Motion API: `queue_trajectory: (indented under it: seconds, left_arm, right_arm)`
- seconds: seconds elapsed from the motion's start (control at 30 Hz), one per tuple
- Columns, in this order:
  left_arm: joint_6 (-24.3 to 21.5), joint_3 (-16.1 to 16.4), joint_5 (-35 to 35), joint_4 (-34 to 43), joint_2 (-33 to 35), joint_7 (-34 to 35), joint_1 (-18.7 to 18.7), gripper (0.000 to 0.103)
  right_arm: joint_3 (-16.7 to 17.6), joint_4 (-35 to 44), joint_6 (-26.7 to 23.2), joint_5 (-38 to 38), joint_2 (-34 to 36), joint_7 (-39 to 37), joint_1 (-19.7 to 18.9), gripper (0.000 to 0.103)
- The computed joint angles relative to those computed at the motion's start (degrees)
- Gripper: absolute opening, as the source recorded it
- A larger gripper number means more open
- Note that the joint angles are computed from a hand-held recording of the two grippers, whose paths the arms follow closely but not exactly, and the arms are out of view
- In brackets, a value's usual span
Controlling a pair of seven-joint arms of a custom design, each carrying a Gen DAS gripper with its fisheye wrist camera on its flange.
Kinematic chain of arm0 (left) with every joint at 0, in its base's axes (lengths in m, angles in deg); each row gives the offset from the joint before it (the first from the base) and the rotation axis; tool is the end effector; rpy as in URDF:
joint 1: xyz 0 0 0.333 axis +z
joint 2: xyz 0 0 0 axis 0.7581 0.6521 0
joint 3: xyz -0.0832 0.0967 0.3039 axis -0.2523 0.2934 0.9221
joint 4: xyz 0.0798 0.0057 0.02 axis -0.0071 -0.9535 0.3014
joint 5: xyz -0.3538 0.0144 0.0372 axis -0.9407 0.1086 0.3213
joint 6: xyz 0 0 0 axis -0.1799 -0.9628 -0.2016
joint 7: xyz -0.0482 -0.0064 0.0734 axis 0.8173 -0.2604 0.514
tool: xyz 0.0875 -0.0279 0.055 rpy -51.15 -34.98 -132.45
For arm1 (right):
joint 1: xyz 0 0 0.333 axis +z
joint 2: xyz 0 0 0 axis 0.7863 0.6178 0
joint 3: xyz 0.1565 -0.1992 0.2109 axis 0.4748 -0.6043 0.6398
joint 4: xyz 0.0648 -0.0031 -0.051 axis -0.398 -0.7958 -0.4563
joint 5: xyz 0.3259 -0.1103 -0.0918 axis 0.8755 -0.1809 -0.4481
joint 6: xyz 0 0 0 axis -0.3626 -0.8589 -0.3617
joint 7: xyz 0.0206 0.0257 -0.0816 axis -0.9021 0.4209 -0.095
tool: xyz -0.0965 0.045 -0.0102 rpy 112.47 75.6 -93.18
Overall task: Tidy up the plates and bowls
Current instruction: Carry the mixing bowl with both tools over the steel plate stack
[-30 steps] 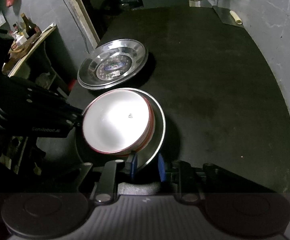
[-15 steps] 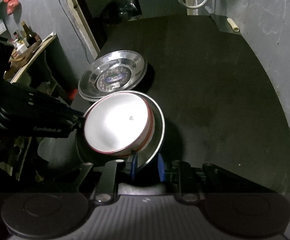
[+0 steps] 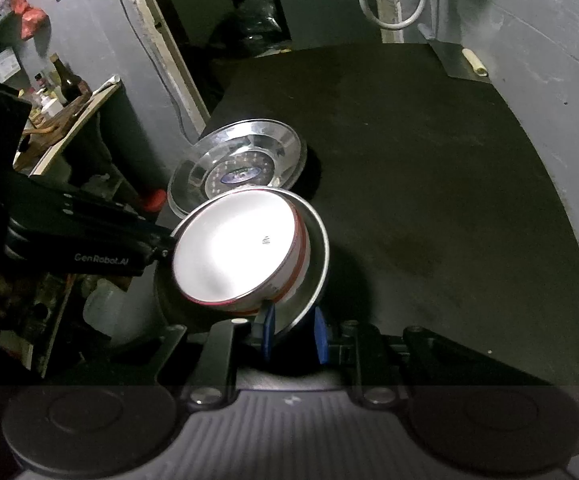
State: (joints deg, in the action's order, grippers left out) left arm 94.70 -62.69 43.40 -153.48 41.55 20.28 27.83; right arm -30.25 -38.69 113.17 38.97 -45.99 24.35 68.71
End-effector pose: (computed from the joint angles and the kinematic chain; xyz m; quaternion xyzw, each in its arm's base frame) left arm 0.5597 -0.3465 0.4888 -0.6547 0.7106 -0.2376 0.0995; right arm 0.5347 0.2158 0.5051 -0.8257 0.4692 -0.0444 0.3099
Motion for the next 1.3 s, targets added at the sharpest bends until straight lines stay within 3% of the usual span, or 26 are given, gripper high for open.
queue_trajectory:
  seconds: [0.87, 1.3]
  left_arm:
    - [3.6, 1.1, 3.2, -4.9, -4.5, -4.5, 1.8, 0.012]
    - [4.2, 2.0, 5.3, -5.2, -5.2, -7.4, 3.4, 0.012]
  right_arm:
    - [1.5, 6.6, -1.4, -0.8, 3.7, -2.2, 0.6, 0.024]
    - [2.8, 14.9, -3.7, -3.6, 8.9, -4.3, 0.7, 0.024]
